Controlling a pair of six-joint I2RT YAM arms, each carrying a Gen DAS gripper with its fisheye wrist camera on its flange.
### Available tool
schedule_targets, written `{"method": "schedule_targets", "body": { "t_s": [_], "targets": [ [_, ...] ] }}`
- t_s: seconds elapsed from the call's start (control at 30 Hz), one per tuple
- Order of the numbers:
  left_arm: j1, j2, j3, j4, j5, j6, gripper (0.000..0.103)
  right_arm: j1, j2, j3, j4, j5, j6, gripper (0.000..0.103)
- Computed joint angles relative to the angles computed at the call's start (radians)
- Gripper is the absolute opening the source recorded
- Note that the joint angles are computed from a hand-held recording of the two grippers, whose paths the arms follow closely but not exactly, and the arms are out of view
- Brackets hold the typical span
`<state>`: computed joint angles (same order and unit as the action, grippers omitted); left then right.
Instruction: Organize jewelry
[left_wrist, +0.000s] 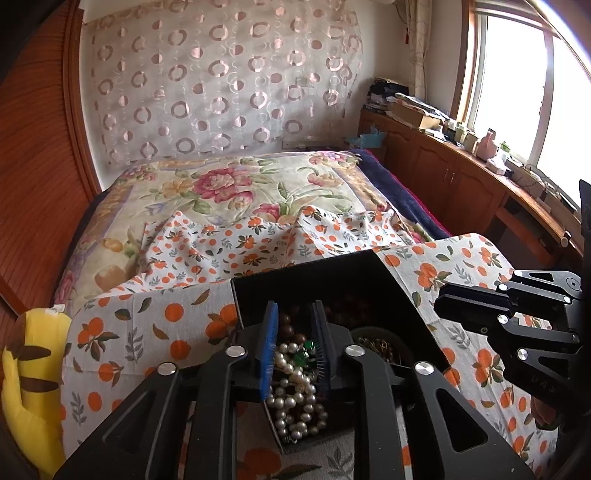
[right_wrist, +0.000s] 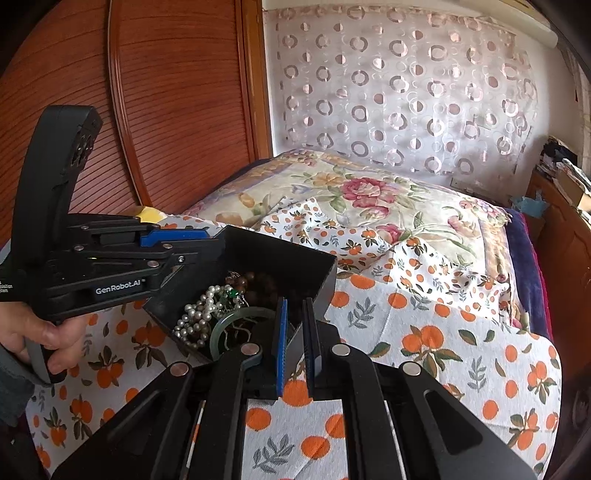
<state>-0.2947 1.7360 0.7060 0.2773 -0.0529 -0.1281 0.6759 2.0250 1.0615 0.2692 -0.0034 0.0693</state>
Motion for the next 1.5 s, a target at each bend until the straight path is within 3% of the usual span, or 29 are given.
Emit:
{"method": "schedule_targets", "body": {
  "t_s": [0.17, 0.27, 0.33, 0.4, 0.47, 0.5, 0.6, 0.77, 1.1, 1.3, 1.5],
  "targets": [
    [-0.041, -0.083, -0.093, 0.019, -0.044, -0.024, 0.037, 0.012, -0.053, -0.089, 0.052, 0.027, 0.031, 0.013],
    [-0.063, -0.137, -0.154, 0.03, -0.071, -0.036, 0.041, 0.031, -0.09, -0.151, 0.089, 0.063, 0.058, 0.033],
    [-0.082, -0.177, -0.196, 0.032, -0.091, -0.052, 0.048, 0.048, -0.111, -0.186, 0.104, 0.093, 0.073, 0.036],
    [-0.097, -0.221, -0.233, 0.028, -0.108, -0.064, 0.052, 0.069, -0.138, -0.23, 0.126, 0.13, 0.093, 0.053],
    [-0.122, -0.272, -0.277, 0.027, -0.14, -0.079, 0.068, 0.087, -0.164, -0.276, 0.156, 0.177, 0.111, 0.067],
    [-0.131, -0.295, -0.294, 0.028, -0.155, -0.084, 0.076, 0.092, -0.175, -0.296, 0.168, 0.191, 0.118, 0.071],
    [-0.171, -0.372, -0.342, 0.007, -0.21, -0.114, 0.087, 0.116, -0.229, -0.37, 0.206, 0.243, 0.158, 0.084],
    [-0.249, -0.534, -0.41, -0.07, -0.312, -0.169, 0.093, 0.165, -0.351, -0.5, 0.272, 0.344, 0.216, 0.099],
    [-0.416, -0.849, -0.503, -0.294, -0.489, -0.296, 0.095, 0.283, -0.554, -0.668, 0.289, 0.511, 0.305, 0.1],
    [-0.483, -0.932, -0.51, -0.396, -0.568, -0.341, 0.095, 0.316, -0.568, -0.684, 0.283, 0.56, 0.332, 0.1],
    [-0.505, -0.973, -0.517, -0.422, -0.588, -0.354, 0.095, 0.328, -0.565, -0.683, 0.275, 0.575, 0.335, 0.1]
  ]
}}
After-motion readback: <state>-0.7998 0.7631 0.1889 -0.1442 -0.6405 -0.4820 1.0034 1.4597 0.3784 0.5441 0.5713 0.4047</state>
